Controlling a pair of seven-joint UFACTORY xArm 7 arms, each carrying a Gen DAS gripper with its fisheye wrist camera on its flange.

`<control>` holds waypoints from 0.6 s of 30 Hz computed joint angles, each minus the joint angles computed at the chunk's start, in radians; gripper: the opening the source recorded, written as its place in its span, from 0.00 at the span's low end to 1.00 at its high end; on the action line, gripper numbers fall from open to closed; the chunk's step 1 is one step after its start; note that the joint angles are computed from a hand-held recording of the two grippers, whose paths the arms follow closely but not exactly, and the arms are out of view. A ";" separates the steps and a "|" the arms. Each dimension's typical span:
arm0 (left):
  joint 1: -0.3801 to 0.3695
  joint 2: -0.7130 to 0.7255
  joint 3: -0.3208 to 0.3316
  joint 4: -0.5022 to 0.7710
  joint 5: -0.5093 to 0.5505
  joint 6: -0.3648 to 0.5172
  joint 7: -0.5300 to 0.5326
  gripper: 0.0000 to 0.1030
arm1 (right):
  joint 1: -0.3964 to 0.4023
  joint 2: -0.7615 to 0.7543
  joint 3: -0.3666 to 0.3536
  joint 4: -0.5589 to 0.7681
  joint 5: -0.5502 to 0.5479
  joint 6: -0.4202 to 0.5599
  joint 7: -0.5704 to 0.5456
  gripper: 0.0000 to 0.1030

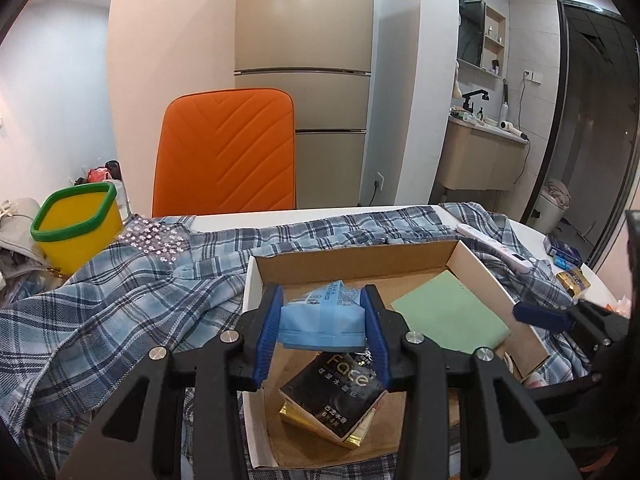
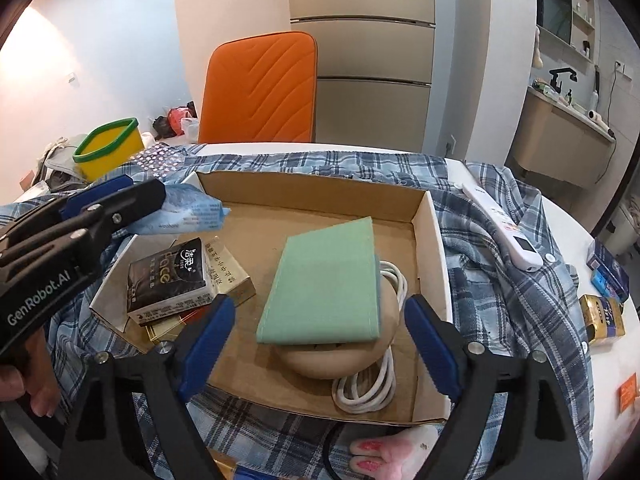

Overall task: Organize soft objects
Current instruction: 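Carry both items over the box and open both grippers to drop them, then withdraw both open grippers from the box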

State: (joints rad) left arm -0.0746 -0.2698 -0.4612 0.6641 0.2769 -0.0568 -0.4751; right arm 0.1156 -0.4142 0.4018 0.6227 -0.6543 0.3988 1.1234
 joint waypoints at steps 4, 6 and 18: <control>-0.054 0.016 0.044 0.000 -0.006 -0.005 0.026 0.76 | -0.014 -0.035 0.022 -0.008 -0.024 0.039 0.034 0.86; -0.023 0.005 0.013 -0.008 -0.001 -0.026 0.023 0.77 | -0.015 -0.056 0.024 -0.016 -0.029 0.057 0.042 0.86; -0.016 -0.104 -0.005 -0.074 -0.120 -0.110 0.059 0.89 | -0.047 -0.182 0.050 -0.051 -0.038 0.092 0.058 0.86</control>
